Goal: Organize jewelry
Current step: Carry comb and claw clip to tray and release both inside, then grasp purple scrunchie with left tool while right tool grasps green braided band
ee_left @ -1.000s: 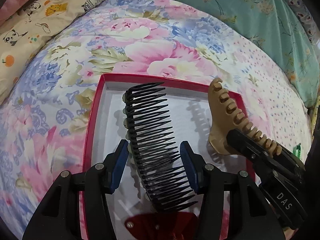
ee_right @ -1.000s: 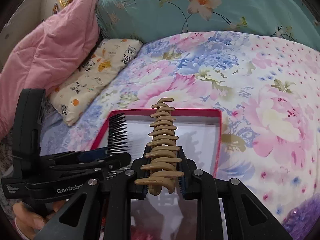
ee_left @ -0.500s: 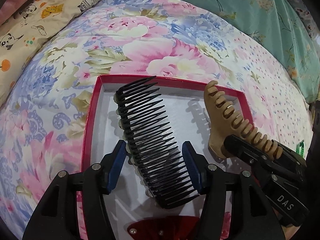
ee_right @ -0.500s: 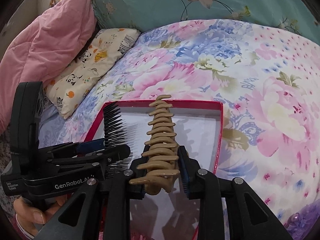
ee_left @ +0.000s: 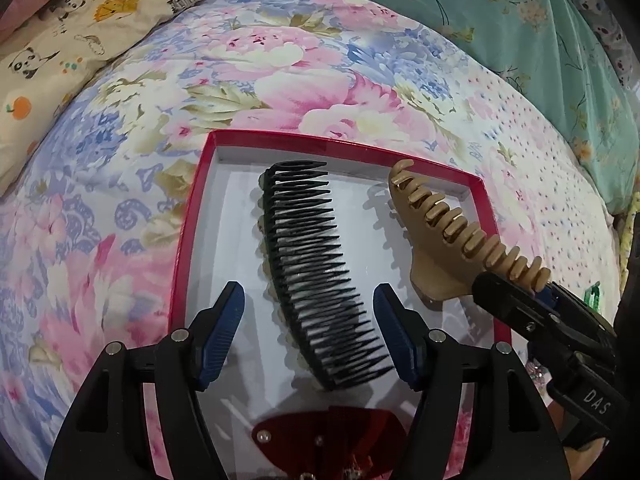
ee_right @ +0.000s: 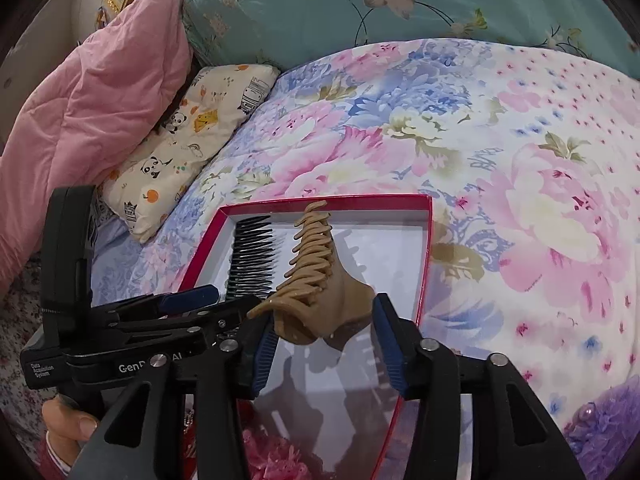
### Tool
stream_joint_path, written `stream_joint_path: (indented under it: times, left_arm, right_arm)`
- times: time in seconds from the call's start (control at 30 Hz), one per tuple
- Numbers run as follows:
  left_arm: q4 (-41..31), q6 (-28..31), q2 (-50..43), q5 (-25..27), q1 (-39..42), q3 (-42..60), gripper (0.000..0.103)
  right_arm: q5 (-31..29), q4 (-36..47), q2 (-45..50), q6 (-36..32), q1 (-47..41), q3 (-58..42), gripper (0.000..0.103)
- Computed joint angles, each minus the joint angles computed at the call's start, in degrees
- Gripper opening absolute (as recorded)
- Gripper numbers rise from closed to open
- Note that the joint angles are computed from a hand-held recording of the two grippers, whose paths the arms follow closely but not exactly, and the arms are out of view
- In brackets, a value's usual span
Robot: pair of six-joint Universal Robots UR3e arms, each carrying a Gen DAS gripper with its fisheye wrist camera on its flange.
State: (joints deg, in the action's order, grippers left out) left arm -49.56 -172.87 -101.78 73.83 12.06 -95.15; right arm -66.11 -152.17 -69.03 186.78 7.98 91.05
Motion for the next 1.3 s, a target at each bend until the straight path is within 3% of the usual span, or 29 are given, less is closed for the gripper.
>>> stream_joint_path:
  times: [0.43,0.67,0.87,0.97,1.07,1.2,1.3]
  left_arm:
    - [-3.07,-0.21,9.12,-2.16,0.98,-5.24,0.075]
    - [-4.34,-0.86,15.53,-2.35,-2.5,-8.18,0.084]
    - [-4.78,-2.82,18.35,-2.9,-6.03,-9.65,0.085]
    - [-5.04,-3.69,19.17,-2.32,-8.11,-9.71,0.085]
    - [-5.15,-4.76,19.24,-1.97,-10.99,-9.23,0.085]
    - [-4.57,-6.42,17.9,-0.97,-15.57,-8.01,0.085]
    - [-3.63,-7.88,16.31,-0.14,-19.11,-6.92,0.085]
  right_arm:
    - [4.43,-1.32,-11.19,0.09,-4.08,11.41,0.052]
    - [8.14,0.69,-26.5,-2.37,-11.78,25.05,0.054]
    - [11.58,8.68,-39.13,-6.85,-21.03,33.03,0.057]
    - [14.21,15.27,-47.37,-10.73,-27.47,36.95,0.057]
    - [18.01,27.25,-57.76,-17.04,-36.8,39.95,0.057]
    - [22.17,50.97,-71.41,-30.7,-52.23,39.87,0.057]
    - [23.78,73.67,-79.09,-45.76,-66.83,36.02,0.057]
